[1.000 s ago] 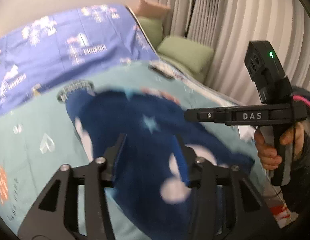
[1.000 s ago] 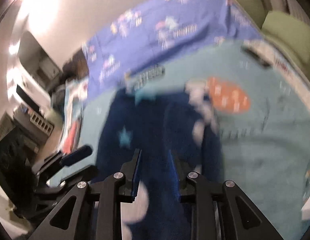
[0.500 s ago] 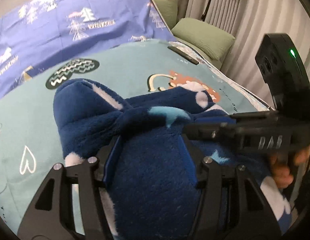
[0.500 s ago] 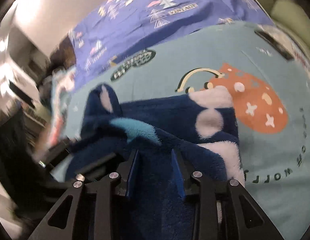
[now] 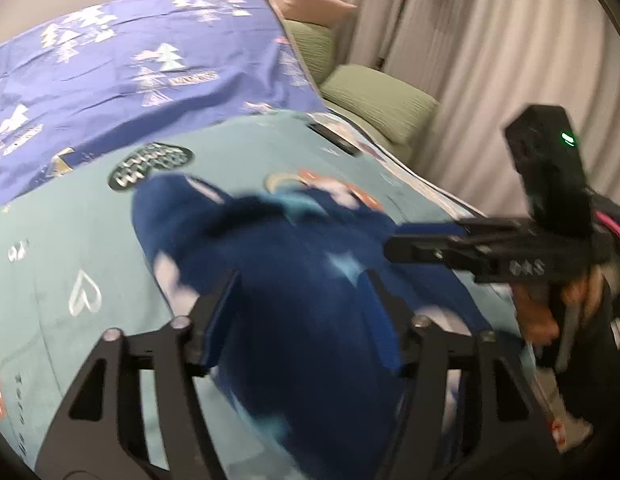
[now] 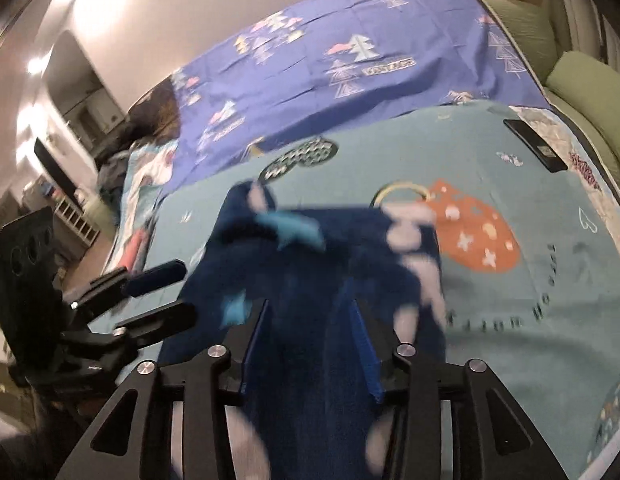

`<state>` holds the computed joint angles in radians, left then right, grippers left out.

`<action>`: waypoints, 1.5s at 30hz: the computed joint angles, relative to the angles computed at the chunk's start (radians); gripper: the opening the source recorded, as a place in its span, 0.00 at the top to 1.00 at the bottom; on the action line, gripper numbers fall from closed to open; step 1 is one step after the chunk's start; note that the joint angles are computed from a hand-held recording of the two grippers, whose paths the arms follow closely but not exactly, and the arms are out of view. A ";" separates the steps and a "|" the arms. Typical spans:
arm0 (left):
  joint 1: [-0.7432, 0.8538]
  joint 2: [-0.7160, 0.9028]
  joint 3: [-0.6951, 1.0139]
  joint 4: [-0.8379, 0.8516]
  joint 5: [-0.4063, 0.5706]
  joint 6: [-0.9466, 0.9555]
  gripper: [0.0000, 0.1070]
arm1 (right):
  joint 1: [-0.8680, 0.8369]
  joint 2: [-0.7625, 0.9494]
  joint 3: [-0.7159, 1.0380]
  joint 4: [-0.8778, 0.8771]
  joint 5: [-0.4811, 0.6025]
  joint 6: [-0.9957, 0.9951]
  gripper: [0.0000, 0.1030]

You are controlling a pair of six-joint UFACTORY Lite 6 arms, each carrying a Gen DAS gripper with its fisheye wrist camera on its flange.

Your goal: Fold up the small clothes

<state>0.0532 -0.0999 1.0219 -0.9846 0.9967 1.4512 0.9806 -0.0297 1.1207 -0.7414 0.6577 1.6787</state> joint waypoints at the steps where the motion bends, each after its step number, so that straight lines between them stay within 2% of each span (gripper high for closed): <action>1: -0.010 -0.037 -0.071 0.020 -0.030 0.035 0.36 | 0.010 0.035 0.006 -0.001 0.010 0.011 0.56; 4: -0.115 -0.175 -0.296 -0.097 -0.289 0.198 0.35 | 0.042 0.128 0.014 -0.092 0.054 0.115 0.56; 5: -0.138 -0.189 -0.306 -0.103 -0.329 0.178 0.35 | 0.058 0.139 0.040 -0.093 0.094 0.121 0.56; 7: -0.149 -0.200 -0.260 -0.009 -0.317 0.035 0.35 | 0.105 0.127 0.086 -0.071 0.186 0.121 0.55; 9: -0.114 -0.271 -0.263 0.050 -0.273 -0.019 0.35 | 0.178 0.072 0.076 -0.086 0.263 0.148 0.55; 12: 0.045 -0.448 -0.336 0.048 -0.063 0.081 0.36 | 0.354 -0.014 0.036 -0.137 0.386 0.246 0.55; 14: 0.180 -0.599 -0.416 0.064 0.095 0.171 0.36 | 0.462 -0.042 0.013 -0.166 0.417 0.322 0.55; 15: 0.240 -0.666 -0.458 0.064 0.144 0.214 0.35 | 0.506 -0.042 0.005 -0.176 0.416 0.356 0.55; 16: 0.267 -0.740 -0.505 0.068 0.154 0.233 0.35 | 0.527 -0.019 0.004 -0.151 0.406 0.364 0.54; 18: 0.195 -0.814 -0.585 0.120 0.053 0.165 0.35 | 0.497 0.062 0.009 -0.056 0.357 0.342 0.52; 20: 0.097 -0.752 -0.637 0.155 -0.053 0.076 0.30 | 0.502 0.109 -0.043 -0.080 0.318 0.413 0.49; 22: 0.118 -0.752 -0.655 0.128 -0.058 0.094 0.29 | 0.532 0.101 -0.032 -0.092 0.354 0.434 0.47; 25: 0.250 -0.708 -0.566 0.129 0.115 0.080 0.30 | 0.580 0.013 -0.054 -0.106 0.388 0.457 0.43; 26: 0.306 -0.685 -0.537 0.120 0.178 0.100 0.30 | 0.613 -0.035 -0.074 -0.130 0.433 0.485 0.40; 28: 0.399 -0.633 -0.472 0.100 0.279 0.125 0.29 | 0.663 -0.123 -0.122 -0.173 0.518 0.552 0.19; 29: 0.450 -0.600 -0.439 0.088 0.326 0.139 0.27 | 0.677 -0.192 -0.173 -0.204 0.533 0.589 0.13; 30: 0.481 -0.565 -0.409 0.074 0.349 0.141 0.25 | 0.667 -0.254 -0.207 -0.219 0.525 0.588 0.11; 32: 0.453 -0.489 -0.355 0.049 0.309 0.097 0.19 | 0.594 -0.399 -0.306 -0.227 0.474 0.593 0.04; 34: 0.355 -0.386 -0.282 0.041 0.219 0.010 0.18 | 0.494 -0.494 -0.373 -0.225 0.384 0.579 0.03; 38: 0.192 -0.164 -0.135 0.029 0.091 -0.134 0.18 | 0.113 -0.593 -0.473 -0.137 -0.034 0.376 0.03; 40: 0.137 -0.070 -0.073 0.027 0.061 -0.177 0.18 | -0.059 -0.556 -0.482 0.007 -0.215 0.167 0.03; 43: 0.050 0.096 0.039 0.048 0.008 -0.224 0.18 | -0.210 -0.489 -0.491 0.272 -0.348 -0.147 0.03; 45: 0.025 0.148 0.065 0.054 -0.016 -0.222 0.16 | -0.271 -0.444 -0.519 0.481 -0.446 -0.356 0.03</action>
<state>0.0786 0.0476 1.0873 -0.9309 0.9806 1.2294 0.7096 -0.4733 0.6013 -0.2605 0.2120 1.3231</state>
